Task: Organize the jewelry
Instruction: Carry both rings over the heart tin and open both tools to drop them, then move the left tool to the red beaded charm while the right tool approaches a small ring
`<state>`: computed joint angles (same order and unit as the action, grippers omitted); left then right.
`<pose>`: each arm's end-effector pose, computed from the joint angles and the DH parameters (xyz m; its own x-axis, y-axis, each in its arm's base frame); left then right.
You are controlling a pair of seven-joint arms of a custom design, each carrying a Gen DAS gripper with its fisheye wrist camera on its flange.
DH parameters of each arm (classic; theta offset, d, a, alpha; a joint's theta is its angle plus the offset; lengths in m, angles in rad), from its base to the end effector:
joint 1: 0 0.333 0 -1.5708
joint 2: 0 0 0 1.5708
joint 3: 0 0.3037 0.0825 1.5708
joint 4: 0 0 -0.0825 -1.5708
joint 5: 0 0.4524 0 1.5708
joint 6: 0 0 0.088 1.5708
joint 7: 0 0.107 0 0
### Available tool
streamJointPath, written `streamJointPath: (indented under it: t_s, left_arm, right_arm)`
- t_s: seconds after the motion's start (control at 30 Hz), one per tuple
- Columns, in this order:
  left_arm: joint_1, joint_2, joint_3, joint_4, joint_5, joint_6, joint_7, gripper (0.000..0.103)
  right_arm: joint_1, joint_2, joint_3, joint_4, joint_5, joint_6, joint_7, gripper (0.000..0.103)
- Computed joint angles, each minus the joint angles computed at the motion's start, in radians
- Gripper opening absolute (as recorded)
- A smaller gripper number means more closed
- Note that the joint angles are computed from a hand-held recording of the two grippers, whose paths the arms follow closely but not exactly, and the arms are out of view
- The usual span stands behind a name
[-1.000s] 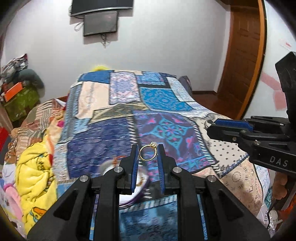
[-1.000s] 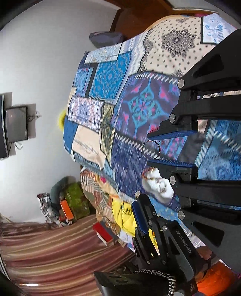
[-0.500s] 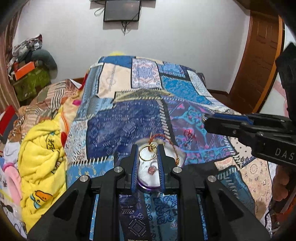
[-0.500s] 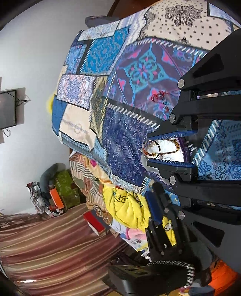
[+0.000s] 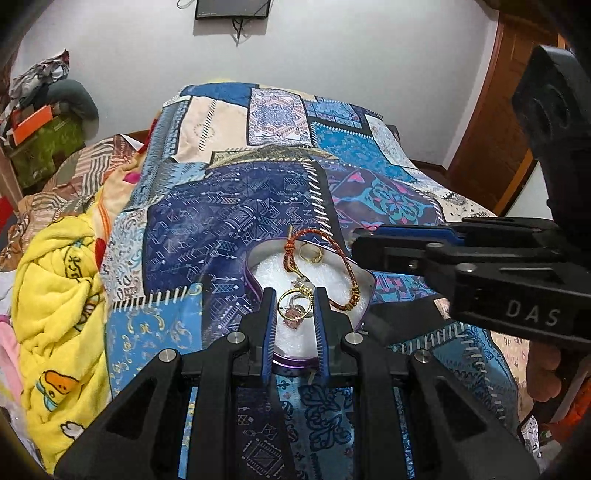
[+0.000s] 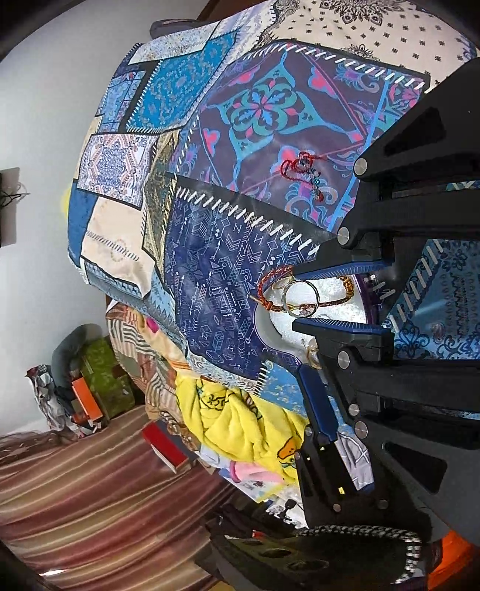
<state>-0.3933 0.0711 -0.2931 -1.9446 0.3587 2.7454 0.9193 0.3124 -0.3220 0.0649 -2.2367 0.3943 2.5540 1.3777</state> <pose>0.5219 -0.4409 0.4888 -0.3494 -0.9264 0.1404 -0.7178 0.1684 -0.6756 0.5311 0.2072 0.5377 0.3763 -0.8970 -0.2321 -0.7824 -0.1735 -0.5981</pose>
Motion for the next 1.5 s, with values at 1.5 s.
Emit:
streamJointPath:
  t_s: [1.5]
  left_arm:
    - [-0.076, 0.063, -0.021, 0.158, 0.106, -0.082, -0.031, 0.030]
  right_arm:
    - [-0.135, -0.238, -0.027, -0.200, -0.177, -0.066, 0.133, 0.030]
